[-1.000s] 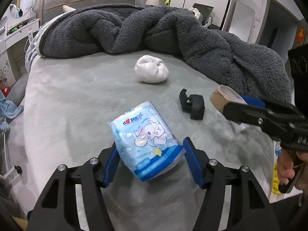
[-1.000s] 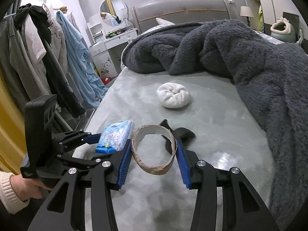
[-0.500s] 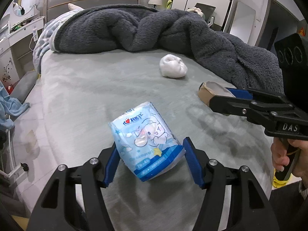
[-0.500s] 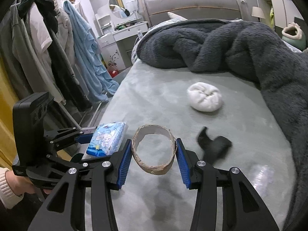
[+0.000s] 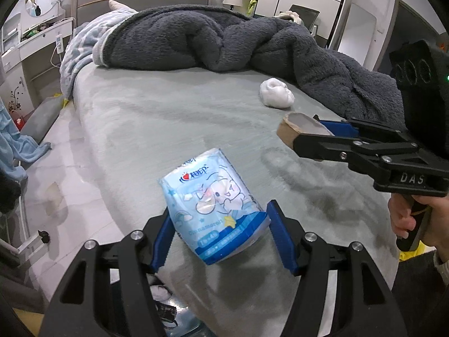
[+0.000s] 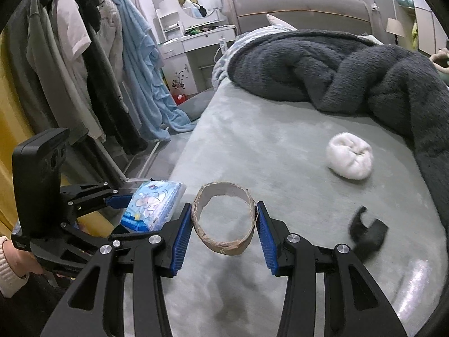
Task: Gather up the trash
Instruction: 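Carry the wipes pack and tape ring over the teal bin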
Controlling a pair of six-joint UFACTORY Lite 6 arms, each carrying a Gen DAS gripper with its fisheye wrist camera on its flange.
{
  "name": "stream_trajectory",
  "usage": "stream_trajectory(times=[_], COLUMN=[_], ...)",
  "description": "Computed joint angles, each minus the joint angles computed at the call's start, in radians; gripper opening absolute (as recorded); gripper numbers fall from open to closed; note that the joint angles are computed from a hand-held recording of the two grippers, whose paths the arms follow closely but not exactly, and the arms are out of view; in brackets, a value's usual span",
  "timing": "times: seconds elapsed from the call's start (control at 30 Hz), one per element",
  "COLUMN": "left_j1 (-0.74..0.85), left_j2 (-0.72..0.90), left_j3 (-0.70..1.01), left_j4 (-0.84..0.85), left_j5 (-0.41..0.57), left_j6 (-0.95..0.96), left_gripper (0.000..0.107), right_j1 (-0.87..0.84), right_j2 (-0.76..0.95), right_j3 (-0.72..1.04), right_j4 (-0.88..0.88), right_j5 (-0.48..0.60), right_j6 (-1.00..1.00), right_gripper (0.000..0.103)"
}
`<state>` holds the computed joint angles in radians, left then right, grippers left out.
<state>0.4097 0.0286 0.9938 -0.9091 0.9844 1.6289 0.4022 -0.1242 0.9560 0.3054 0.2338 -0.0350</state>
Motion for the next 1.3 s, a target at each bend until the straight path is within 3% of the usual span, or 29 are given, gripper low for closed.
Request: stream_trajectory(times=[0.23, 0.5, 0.7, 1.3], left_j1=[0.101, 0.219, 0.272, 0.327], left_j2=[0.076, 0.193, 0.281, 0.525], left_j3=[0.081, 0.199, 0.269, 0.411], left_j4=[0.044, 0.11, 0.182, 0.491], left_j5=[0.064, 0.138, 0.128, 0.015], left_j6=[0.044, 0.094, 0.12, 0.06], left_gripper=[0.066, 0.066, 0.066, 0.066], right_j1=[0.11, 0.204, 0.278, 0.381], right_j2=[0.137, 0.265, 0.384, 0.737], right_j3=[0.136, 0.26, 0.39, 0.795], right_j4=[-0.244, -0.383, -0.441, -0.354], right_j5=[-0.004, 0.02, 0.051, 0.213], right_j6=[0.263, 0.42, 0.493, 0.415], right_gripper=[0.046, 0.046, 0.046, 0.046])
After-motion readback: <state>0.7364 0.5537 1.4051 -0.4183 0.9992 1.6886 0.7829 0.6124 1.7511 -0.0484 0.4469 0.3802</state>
